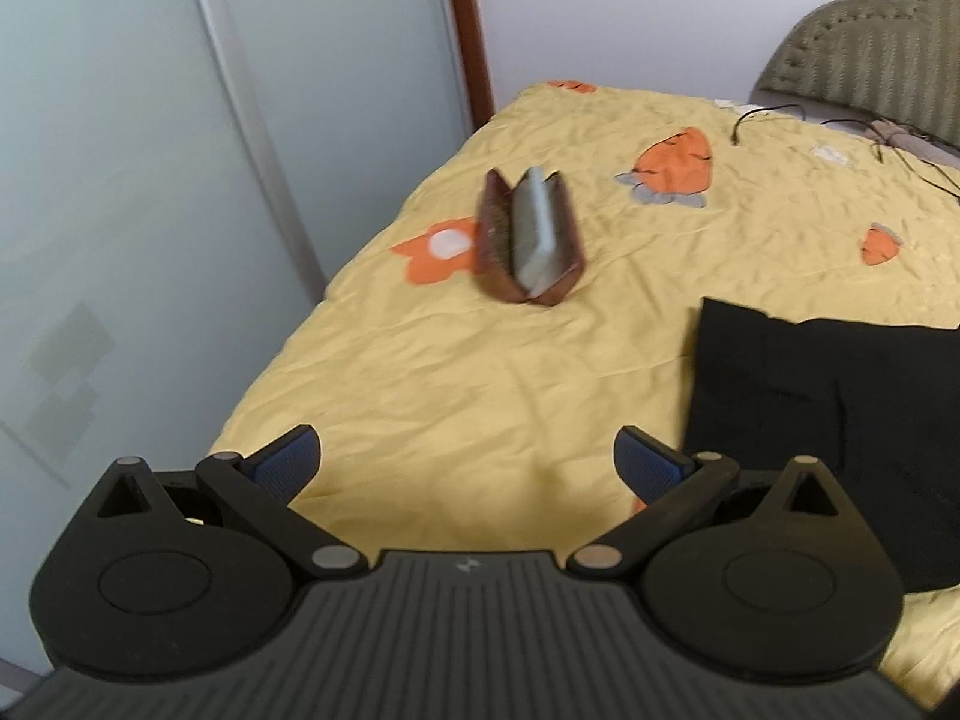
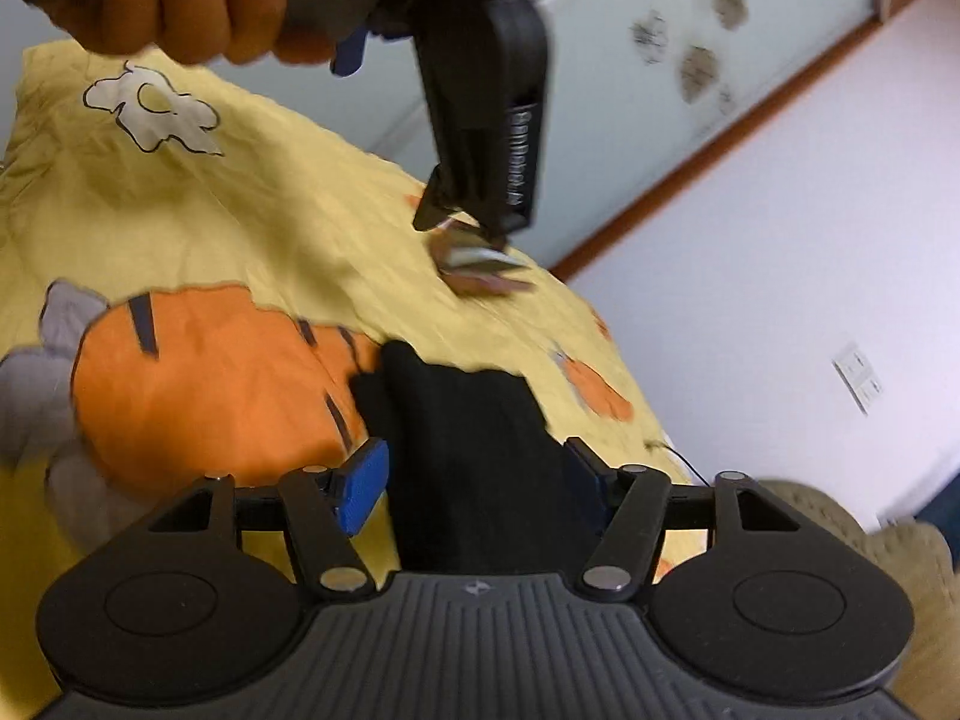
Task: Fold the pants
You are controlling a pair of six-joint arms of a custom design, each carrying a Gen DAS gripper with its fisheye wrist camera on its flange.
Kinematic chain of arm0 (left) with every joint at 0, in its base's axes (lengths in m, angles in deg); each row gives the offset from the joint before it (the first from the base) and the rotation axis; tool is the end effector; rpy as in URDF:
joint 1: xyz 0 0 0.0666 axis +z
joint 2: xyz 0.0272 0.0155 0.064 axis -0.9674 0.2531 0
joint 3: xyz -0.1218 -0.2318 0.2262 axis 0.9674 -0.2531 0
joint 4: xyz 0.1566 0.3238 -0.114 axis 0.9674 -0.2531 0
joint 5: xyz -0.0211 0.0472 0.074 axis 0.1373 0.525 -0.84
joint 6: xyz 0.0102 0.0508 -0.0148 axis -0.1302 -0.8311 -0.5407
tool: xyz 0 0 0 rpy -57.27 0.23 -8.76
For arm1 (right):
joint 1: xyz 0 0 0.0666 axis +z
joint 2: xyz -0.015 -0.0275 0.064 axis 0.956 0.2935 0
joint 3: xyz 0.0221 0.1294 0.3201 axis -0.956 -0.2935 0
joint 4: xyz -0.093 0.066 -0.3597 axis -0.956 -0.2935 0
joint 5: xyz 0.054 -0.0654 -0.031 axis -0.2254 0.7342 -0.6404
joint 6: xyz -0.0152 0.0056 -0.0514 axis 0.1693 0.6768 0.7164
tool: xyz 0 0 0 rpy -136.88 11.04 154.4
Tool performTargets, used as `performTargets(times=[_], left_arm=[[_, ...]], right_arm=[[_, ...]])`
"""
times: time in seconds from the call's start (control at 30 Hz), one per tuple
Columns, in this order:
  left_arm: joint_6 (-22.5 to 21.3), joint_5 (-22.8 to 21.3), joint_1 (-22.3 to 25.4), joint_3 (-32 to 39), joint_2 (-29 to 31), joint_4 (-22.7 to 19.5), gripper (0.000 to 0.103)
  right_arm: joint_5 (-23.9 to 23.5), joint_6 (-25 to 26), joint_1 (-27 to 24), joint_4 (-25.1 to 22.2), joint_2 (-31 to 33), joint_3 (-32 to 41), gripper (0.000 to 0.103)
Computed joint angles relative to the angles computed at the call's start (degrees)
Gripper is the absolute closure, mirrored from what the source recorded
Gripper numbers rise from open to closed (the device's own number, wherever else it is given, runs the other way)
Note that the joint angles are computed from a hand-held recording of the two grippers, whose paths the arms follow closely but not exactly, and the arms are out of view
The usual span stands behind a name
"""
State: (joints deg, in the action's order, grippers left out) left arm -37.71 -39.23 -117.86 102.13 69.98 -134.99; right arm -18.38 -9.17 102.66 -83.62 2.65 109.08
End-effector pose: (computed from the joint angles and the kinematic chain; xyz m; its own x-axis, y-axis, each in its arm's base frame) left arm 0.4147 -0.3473 0.4453 -0.6889 -0.1029 -0.7175 -0.3180 0.9324 0.1716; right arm 0.3375 0.1902 0.4204 0.0049 -0.7597 -0.6503 -0.6078 0.5142 -0.6052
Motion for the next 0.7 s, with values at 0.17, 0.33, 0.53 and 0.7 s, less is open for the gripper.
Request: performTargets(times=[0.17,0.33,0.53,0.7], left_arm=[[-1.17,2.46,0.75,-3.44,-2.1,2.25,0.0],[-0.94,3.14,1.36,-3.94,-1.55,2.25,0.0],[-0.35,4.35,1.98,-5.3,-2.31,2.95,0.0],[0.07,5.44,2.6,-6.12,-2.54,3.06,0.0]], right_arm=[[1.68,2.02,2.03,-2.73,3.8,3.35,0.071],[0.63,6.21,2.9,-3.87,4.45,4.15,0.082],[2.94,8.32,4.48,-4.19,6.91,4.87,0.084],[6.03,9.83,5.31,-2.62,8.94,5.31,0.084]])
